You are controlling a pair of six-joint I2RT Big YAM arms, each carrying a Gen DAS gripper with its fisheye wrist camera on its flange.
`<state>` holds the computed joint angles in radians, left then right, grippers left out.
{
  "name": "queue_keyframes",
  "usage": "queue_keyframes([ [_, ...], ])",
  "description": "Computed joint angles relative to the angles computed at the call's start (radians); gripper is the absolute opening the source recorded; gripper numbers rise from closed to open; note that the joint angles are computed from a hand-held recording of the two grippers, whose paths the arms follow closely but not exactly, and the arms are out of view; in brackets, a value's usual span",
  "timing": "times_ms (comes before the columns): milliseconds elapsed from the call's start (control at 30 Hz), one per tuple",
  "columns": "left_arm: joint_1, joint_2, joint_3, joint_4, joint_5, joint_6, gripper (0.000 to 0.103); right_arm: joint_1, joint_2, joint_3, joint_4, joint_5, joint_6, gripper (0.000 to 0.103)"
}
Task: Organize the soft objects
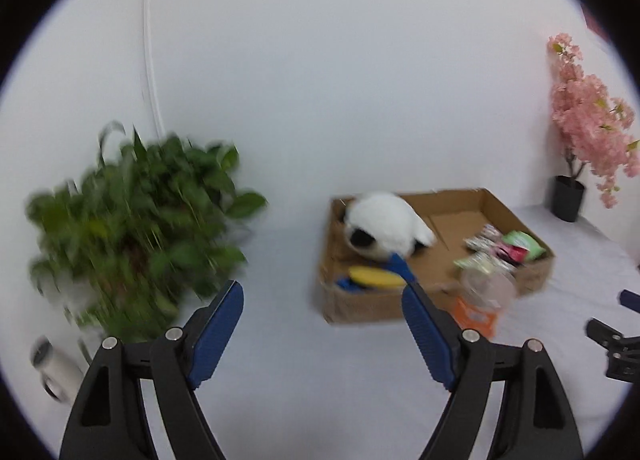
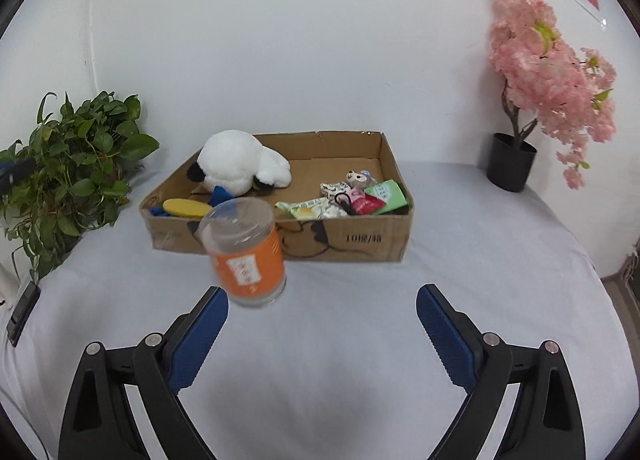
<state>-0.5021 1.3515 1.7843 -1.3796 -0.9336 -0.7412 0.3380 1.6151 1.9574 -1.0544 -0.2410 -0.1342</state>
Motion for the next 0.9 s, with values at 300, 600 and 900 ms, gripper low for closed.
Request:
queue_keyframes([
  [300, -0.102, 0.004, -0.116, 0.095, 0.154, -0.156, 0.081, 0.011, -0.220, -0.232, 0.050, 0.033, -0.074, 0.096],
  [600, -0.142, 0.040, -0.068, 0.082, 0.136, -0.153, 0.088, -0.011, -0.255, -0.248, 0.056, 0.018, -0.088, 0.096],
  [900, -0.151, 0.056, -0.061, 0.055, 0.129, -0.182, 0.091, -0.015, -0.272, -0.270, 0.073, 0.005, -0.083, 0.096],
])
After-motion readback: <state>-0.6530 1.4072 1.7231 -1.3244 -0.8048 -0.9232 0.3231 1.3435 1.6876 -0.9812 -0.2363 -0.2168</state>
